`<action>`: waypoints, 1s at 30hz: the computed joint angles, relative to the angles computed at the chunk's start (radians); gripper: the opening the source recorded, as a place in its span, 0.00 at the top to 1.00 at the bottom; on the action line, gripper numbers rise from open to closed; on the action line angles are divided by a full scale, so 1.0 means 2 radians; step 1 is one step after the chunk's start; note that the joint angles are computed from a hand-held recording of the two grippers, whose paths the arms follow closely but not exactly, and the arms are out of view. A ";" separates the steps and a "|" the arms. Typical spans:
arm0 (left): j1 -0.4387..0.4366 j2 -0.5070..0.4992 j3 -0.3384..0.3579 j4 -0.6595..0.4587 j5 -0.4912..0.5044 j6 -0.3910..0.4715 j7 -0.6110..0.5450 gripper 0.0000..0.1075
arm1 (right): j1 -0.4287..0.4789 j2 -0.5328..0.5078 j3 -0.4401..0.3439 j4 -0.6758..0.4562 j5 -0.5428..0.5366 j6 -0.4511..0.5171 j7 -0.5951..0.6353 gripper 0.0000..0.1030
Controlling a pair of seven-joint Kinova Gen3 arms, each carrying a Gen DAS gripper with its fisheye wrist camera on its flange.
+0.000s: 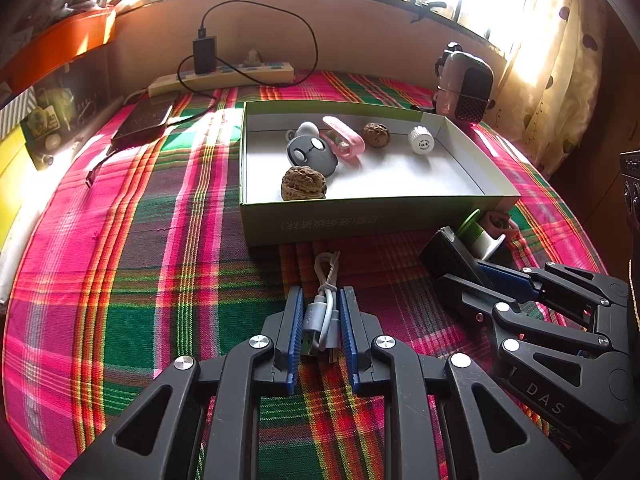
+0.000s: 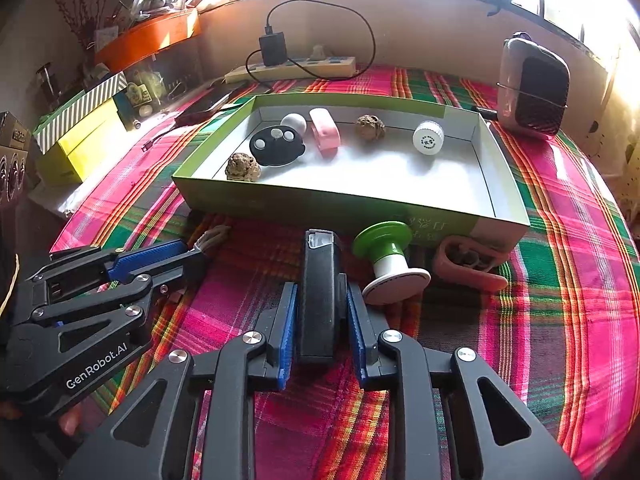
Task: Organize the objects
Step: 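Hold the black device in the right gripper while the left holds the white cable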
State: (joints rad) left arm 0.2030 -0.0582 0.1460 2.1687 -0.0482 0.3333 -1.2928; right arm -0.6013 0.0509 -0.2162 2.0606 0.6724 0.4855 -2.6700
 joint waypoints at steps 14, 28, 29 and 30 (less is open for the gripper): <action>0.001 0.000 0.002 0.000 -0.008 0.000 0.009 0.85 | 0.002 -0.001 0.000 0.000 -0.003 -0.001 0.004 0.76; -0.002 -0.001 0.006 -0.005 -0.023 0.009 0.027 0.85 | 0.009 -0.008 0.000 0.004 -0.013 -0.014 0.015 0.76; -0.003 -0.002 0.007 -0.005 -0.029 0.009 0.032 0.85 | 0.010 -0.009 0.000 0.004 -0.015 -0.015 0.018 0.76; -0.002 -0.003 0.006 -0.006 -0.028 0.009 0.031 0.85 | 0.012 -0.009 -0.001 0.004 -0.017 -0.016 0.020 0.76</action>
State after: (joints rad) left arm 0.1981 -0.0633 0.1583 2.1576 -0.1049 0.3515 -1.2301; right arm -0.5779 0.0324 -0.2174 2.0689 0.6383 0.4534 -2.6291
